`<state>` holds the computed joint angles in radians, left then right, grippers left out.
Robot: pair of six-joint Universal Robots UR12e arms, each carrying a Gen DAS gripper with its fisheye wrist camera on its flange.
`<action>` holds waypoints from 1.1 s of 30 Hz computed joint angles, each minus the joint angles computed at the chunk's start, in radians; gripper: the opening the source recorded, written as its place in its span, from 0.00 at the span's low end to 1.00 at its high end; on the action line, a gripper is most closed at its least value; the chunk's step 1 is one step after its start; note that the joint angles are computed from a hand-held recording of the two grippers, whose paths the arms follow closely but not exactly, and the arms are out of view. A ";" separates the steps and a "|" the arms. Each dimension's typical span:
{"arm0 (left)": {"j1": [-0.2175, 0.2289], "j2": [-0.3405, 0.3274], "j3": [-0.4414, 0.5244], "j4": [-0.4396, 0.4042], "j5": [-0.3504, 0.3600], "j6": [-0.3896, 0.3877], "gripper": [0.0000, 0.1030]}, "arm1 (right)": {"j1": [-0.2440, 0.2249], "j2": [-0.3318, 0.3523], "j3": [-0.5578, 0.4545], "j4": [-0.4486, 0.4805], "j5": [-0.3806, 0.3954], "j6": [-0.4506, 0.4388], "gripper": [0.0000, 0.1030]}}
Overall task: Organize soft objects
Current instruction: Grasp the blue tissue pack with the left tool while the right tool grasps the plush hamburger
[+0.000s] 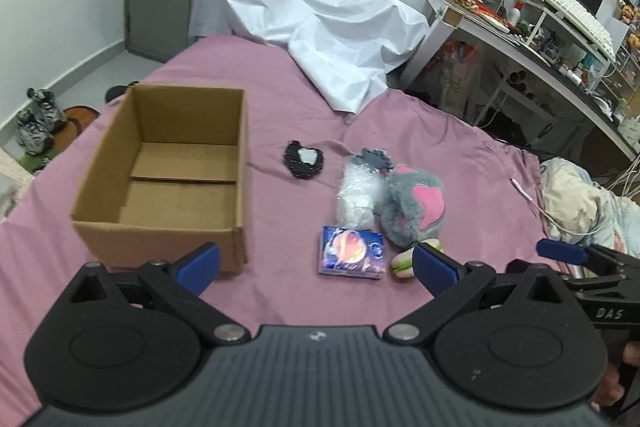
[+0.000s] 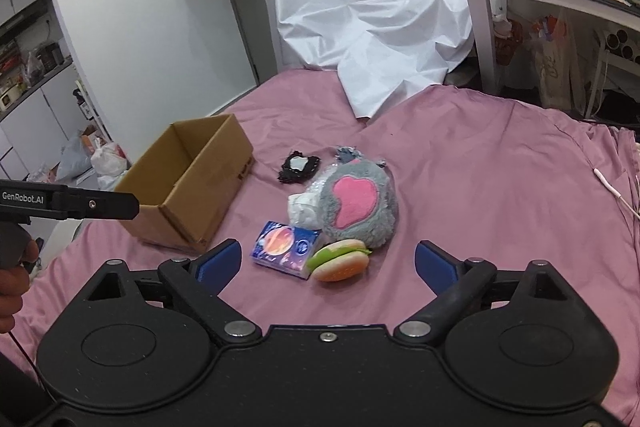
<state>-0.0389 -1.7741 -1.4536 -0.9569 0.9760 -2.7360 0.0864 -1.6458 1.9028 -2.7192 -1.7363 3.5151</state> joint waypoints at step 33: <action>-0.093 -0.108 0.047 -0.068 0.024 0.063 0.98 | -0.087 0.088 0.029 -0.022 0.163 0.088 0.43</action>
<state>-0.1318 -1.8816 -1.4063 -1.0251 1.0004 -2.6734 -0.0005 -1.5583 1.9315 -2.7414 -1.5737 3.6031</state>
